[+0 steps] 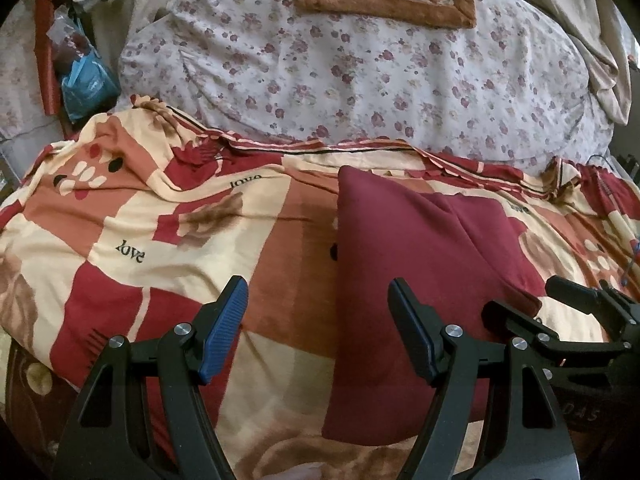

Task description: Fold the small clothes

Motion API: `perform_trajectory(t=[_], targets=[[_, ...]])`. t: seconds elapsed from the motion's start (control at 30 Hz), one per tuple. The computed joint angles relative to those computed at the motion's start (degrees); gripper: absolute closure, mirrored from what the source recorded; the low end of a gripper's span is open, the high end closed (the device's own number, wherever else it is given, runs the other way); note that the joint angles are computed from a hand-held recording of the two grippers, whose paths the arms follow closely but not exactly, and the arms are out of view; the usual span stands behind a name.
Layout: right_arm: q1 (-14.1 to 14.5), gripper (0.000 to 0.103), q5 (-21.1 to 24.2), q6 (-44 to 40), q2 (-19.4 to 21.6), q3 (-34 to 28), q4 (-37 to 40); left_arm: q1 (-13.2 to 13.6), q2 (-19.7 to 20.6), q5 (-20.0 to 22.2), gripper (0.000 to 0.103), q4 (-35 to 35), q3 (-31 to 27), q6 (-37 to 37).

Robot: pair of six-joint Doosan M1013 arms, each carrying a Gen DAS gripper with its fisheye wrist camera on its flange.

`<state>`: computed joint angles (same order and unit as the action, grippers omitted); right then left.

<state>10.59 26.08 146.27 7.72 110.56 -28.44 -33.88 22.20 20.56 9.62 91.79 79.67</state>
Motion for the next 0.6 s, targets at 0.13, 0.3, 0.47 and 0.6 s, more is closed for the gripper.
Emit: perform_trajectory(t=[0.13, 0.3, 0.47, 0.6], targets=[[-0.08, 0.012, 0.22, 0.17, 0.26, -0.19, 0.26, 0.02, -0.09, -0.78, 0.03, 0.72, 0.33, -0.81], [-0.17, 0.012, 0.19, -0.68, 0.4, -0.19, 1.12, 0.04, -0.05, -0.84, 0.03, 0.71, 0.35, -0.75], [-0.23, 0.011, 0.25, -1.84, 0.65, -0.23, 2.33, 0.26, 0.13, -0.45, 0.03, -0.39, 0.1, 0.64], [-0.2, 0.011, 0.25, -1.25, 0.77, -0.15, 1.86, 0.3, 0.37, -0.32, 0.03, -0.56, 0.01, 0.67]])
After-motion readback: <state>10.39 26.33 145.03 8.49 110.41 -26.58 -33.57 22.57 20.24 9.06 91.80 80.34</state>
